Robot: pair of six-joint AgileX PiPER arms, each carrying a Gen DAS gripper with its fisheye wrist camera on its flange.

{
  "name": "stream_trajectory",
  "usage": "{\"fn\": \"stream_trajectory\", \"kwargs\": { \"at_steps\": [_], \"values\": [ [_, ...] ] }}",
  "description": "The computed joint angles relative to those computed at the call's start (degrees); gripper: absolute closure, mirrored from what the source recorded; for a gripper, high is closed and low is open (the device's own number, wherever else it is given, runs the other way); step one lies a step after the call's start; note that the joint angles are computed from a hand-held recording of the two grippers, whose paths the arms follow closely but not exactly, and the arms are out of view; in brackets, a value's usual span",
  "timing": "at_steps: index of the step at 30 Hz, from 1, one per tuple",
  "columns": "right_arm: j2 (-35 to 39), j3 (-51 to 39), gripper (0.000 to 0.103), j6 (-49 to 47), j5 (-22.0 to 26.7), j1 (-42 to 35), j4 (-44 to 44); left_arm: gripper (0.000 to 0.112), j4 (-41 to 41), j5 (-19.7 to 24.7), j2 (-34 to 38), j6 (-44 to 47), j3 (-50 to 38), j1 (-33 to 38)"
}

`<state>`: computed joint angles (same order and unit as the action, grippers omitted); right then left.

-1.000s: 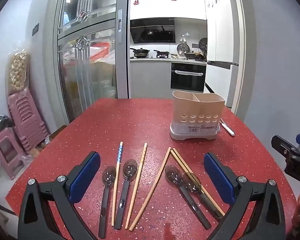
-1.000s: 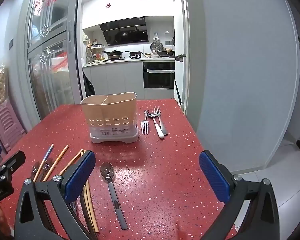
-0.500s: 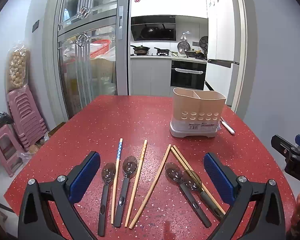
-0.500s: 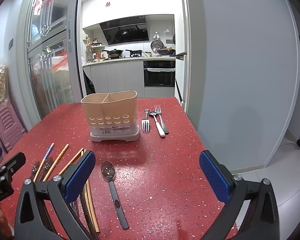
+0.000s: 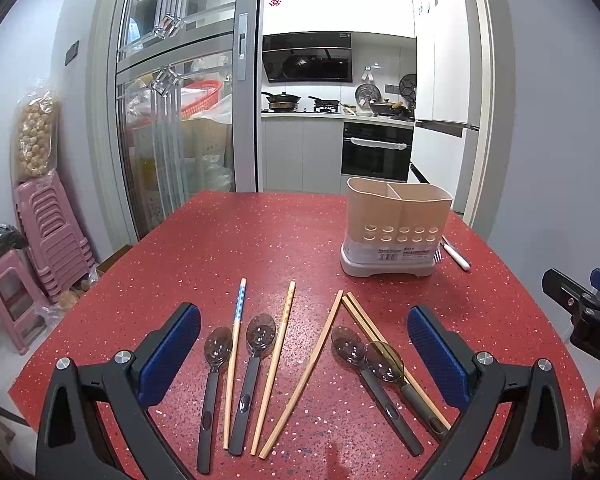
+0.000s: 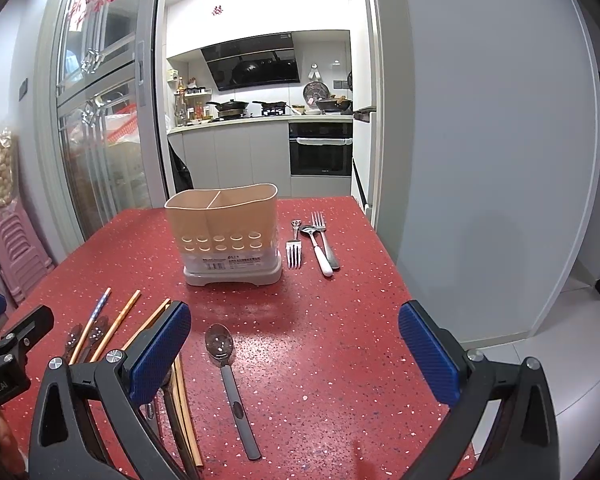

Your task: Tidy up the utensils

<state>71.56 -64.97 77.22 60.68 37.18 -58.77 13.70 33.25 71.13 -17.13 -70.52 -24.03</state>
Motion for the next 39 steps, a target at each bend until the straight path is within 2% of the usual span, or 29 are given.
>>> {"fn": "stream_trajectory", "kwargs": {
  "at_steps": [39],
  "values": [
    [-0.11,0.22,0.000,0.22,-0.18,0.45,-0.42,0.009,-0.52,0.12,-0.14,0.43,-0.32,-0.11]
  ]
}}
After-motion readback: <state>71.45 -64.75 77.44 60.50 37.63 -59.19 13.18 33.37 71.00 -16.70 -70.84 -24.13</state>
